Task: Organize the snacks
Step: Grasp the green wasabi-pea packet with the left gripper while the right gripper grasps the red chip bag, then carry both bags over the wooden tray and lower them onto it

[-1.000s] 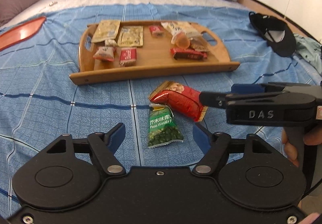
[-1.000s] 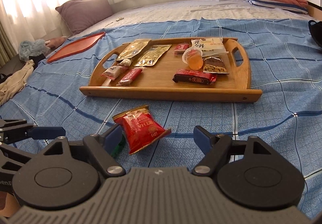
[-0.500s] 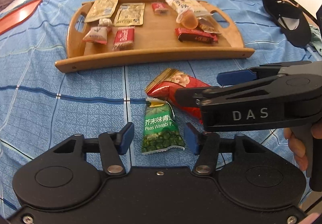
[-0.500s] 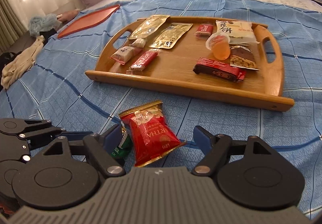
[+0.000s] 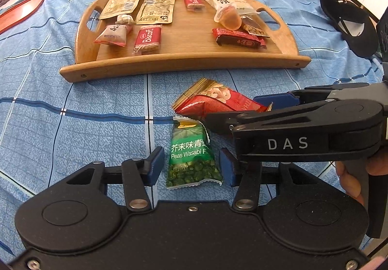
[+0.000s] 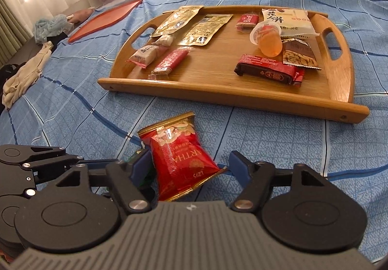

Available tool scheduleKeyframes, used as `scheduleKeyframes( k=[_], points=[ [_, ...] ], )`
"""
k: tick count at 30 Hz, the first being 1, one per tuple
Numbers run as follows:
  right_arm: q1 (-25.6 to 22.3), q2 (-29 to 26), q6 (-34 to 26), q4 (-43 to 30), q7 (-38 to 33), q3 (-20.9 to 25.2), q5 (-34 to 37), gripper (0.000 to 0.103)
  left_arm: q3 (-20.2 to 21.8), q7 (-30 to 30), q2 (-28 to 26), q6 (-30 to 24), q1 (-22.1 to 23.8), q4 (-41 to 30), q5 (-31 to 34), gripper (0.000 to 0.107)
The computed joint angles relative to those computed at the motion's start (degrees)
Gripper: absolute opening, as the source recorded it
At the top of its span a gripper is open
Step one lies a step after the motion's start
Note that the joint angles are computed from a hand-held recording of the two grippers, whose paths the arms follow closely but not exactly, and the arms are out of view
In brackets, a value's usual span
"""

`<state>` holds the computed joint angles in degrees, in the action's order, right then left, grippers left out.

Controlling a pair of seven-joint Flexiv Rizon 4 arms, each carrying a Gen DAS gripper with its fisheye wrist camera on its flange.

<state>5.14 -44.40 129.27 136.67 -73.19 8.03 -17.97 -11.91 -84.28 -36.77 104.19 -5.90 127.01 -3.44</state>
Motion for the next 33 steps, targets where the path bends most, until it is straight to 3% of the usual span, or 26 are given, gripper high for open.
scheduleKeyframes(
  k=[6, 22, 33],
  points=[
    [0.55, -0.72, 2.38, 0.20, -0.48, -0.03, 0.95, 0.065, 0.20, -0.24, -0.12, -0.50, -0.32, -0.31, -0.42, 0.047],
    [3.44, 0.47, 6.23, 2.60, -1.18, -0.99, 5.69, 0.063, -0.38, -0.51, 0.94, -0.35, 0.71, 0.66, 0.11, 0.035],
    [6.77, 1.80, 12.14, 5.82, -2.32, -1.77, 12.54, 0.061, 1.27, -0.25, 4.18, 4.51, -0.11, 4.27, 2.27, 0.034]
  ],
)
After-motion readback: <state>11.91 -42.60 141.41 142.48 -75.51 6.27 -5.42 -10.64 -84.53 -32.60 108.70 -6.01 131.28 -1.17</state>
